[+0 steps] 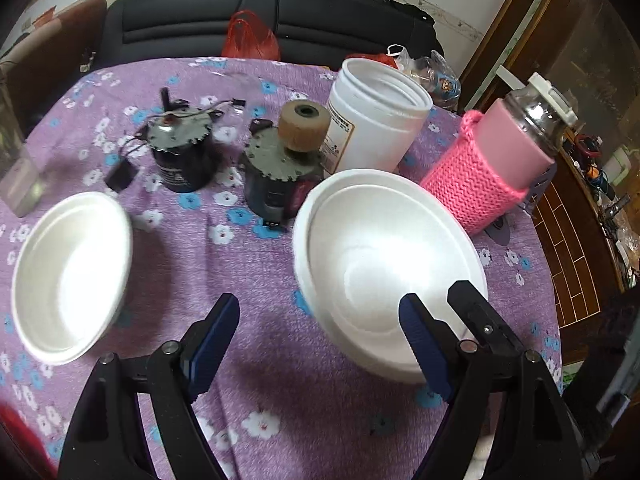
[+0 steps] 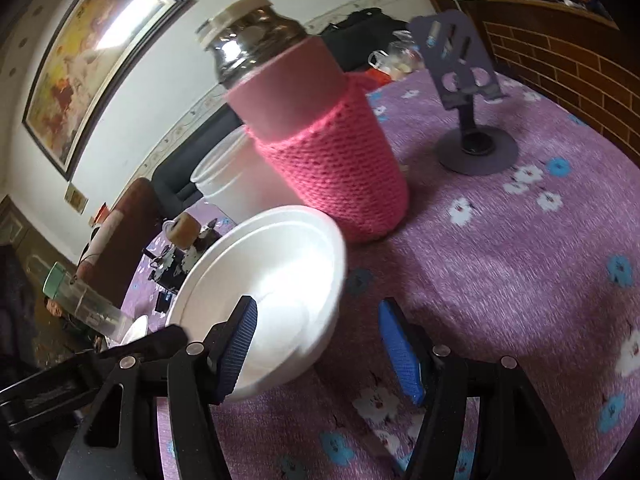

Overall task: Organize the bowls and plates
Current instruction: 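Close the right gripper on the white bowl rim while the left gripper grips it too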

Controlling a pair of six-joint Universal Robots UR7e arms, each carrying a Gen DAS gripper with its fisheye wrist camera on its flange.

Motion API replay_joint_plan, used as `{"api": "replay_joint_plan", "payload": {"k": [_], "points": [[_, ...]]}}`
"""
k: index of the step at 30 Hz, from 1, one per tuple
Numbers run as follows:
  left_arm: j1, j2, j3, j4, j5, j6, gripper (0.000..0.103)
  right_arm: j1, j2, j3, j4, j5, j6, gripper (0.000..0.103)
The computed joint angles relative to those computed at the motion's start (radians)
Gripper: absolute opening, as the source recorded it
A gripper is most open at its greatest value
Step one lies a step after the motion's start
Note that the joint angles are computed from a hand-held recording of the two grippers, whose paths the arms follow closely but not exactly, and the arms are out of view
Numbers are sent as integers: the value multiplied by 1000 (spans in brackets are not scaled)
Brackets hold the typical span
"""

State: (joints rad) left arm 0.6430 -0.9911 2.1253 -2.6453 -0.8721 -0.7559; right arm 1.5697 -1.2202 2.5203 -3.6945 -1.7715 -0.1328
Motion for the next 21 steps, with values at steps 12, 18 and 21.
{"api": "replay_joint_plan", "payload": {"k": [12, 18, 21], "points": [[84, 76, -33, -122, -133, 23, 33, -36, 21, -18, 42, 51, -24, 40], [85, 63, -22, -113, -116, 22, 15, -55, -8, -2, 54, 73, -13, 27], [76, 34, -2, -105, -101, 15, 14, -76, -30, 14, 67, 97, -13, 20]]}}
